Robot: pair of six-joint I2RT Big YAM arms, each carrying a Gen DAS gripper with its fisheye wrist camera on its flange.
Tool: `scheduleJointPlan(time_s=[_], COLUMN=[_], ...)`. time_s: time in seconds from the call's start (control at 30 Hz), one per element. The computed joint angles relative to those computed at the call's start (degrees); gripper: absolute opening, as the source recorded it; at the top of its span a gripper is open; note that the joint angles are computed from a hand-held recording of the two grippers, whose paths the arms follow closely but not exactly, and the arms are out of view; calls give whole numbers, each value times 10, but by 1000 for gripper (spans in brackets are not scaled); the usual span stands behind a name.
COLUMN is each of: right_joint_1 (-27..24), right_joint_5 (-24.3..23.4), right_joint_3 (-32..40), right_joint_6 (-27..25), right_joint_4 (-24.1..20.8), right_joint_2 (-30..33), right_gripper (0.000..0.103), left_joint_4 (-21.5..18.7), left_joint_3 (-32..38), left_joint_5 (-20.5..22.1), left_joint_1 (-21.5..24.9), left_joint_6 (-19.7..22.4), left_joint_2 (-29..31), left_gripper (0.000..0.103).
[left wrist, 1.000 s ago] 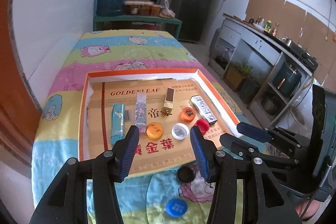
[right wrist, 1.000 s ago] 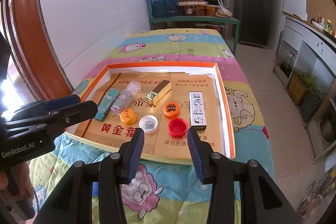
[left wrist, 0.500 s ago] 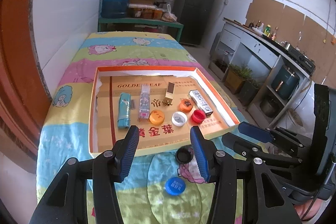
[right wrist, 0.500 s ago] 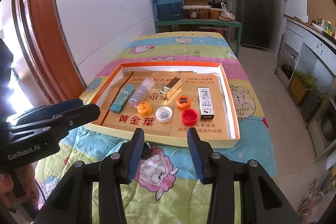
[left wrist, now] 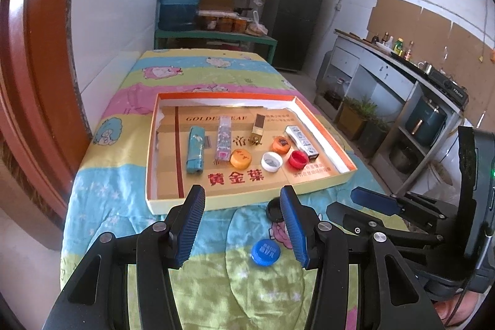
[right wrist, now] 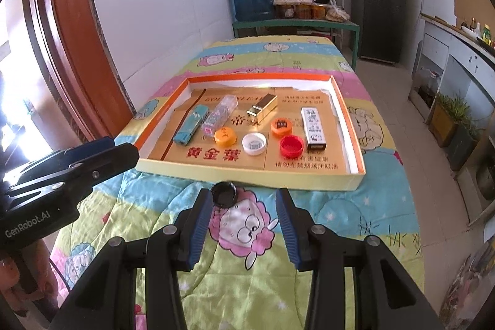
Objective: Organize rigid objects
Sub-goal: 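Withdraw both tools from the lid toward the blue and black caps, then grasp the blue cap with the left tool while the right tool grasps the black cap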
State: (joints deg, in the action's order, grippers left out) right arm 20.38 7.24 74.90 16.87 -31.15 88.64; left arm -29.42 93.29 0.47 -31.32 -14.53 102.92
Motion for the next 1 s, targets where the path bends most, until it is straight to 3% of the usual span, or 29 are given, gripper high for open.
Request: scheduleJointPlan(time_s=[0.43,0.77,1.0], right_joint_1=[2,-8,-13], right_joint_5=[1,-8,-15], right_joint_3=[-21,-28,-32], right_joint_6=[10,25,28], right_joint_4=[-2,3,5], right_joint_2=[-6,-6,-5], right_gripper=[43,43,42], left_joint_4=[11,-3,-24], left_joint_3=[-39,-33,-5], left_joint_5=[10,-5,-39], left_joint_1=[-8,-29,-45], left_joint_6=[-5,32,58], left_joint_2=[-4,15,47], left_gripper=[52,52,52])
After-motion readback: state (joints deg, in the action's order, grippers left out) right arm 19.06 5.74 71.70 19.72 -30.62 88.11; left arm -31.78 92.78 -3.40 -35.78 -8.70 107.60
